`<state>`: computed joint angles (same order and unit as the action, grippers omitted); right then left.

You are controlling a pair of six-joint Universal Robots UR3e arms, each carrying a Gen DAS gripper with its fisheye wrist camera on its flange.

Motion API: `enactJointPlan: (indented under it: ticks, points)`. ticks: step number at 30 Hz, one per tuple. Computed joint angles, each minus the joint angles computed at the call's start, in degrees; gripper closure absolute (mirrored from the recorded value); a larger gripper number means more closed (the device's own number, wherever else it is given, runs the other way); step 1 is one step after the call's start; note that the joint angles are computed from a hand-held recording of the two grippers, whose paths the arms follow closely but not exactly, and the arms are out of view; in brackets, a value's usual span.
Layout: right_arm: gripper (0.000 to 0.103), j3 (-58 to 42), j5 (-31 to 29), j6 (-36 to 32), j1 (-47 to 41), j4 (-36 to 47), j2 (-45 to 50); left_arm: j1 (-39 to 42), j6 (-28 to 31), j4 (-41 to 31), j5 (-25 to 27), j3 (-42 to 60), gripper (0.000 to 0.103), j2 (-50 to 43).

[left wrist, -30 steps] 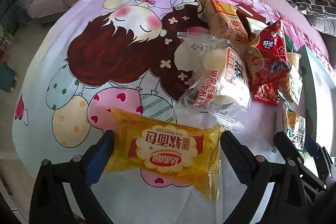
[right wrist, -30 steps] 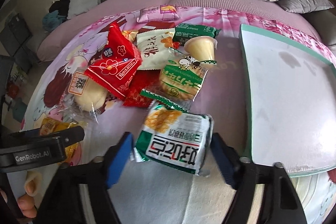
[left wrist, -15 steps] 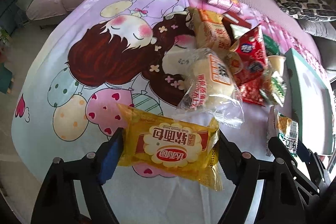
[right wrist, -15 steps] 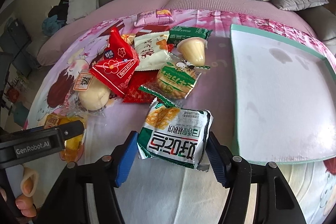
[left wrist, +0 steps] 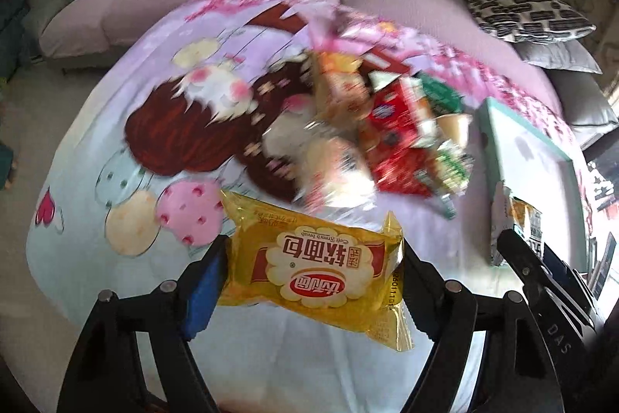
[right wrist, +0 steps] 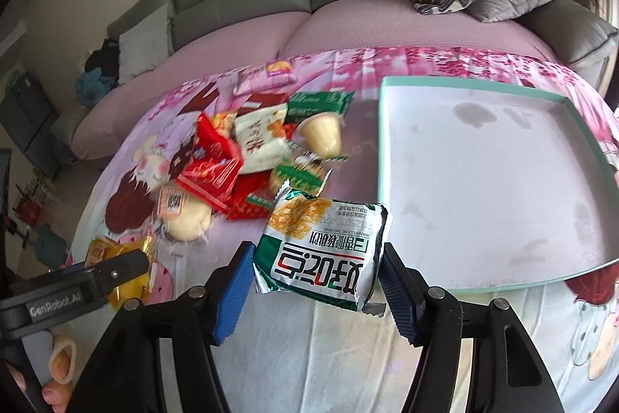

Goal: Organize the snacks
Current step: 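Carry both packs to the white tray and open both tools to release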

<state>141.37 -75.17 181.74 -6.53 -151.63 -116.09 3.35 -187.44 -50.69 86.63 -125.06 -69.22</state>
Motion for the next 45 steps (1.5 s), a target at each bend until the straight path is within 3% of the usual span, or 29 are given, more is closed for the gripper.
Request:
enactJointPlan:
  ticks: [4,7,17,25,37,45]
  points:
    - [0.037,-3.6,-0.9,-0.2,-4.2,3.4,-0.4,-5.9,-2.3,3.7,-0.3,8.3,0.021,-9.0]
    - [0.037,-6.8,-1.3,-0.9,-7.9,4.4,1.4,-11.3,-3.5,7.1,2.3,16.2,0.021,-17.7]
    - [0.037,-11.0,-2.2,-1.6,-21.2,-0.8,10.9,-22.9,-3.3,10.9,4.7,40.4,0.021,-41.5]
    - [0.037,-12.3,-3.7,-2.5,-27.9,-9.3,21.3,-27.8,-2.7,6.4,4.6,62.5,0.021,-59.2]
    - [0.036,-17.0,-3.7,-1.9,-31.1,-12.1,31.2,-30.8,-2.9,-11.5,5.3,100.7,0.020,-82.8]
    - [0.035,-17.1,-2.9,-3.1,-31.5,-11.2,31.3,-30.8,-2.9,-5.7,5.5,91.3,0.015,-76.9]
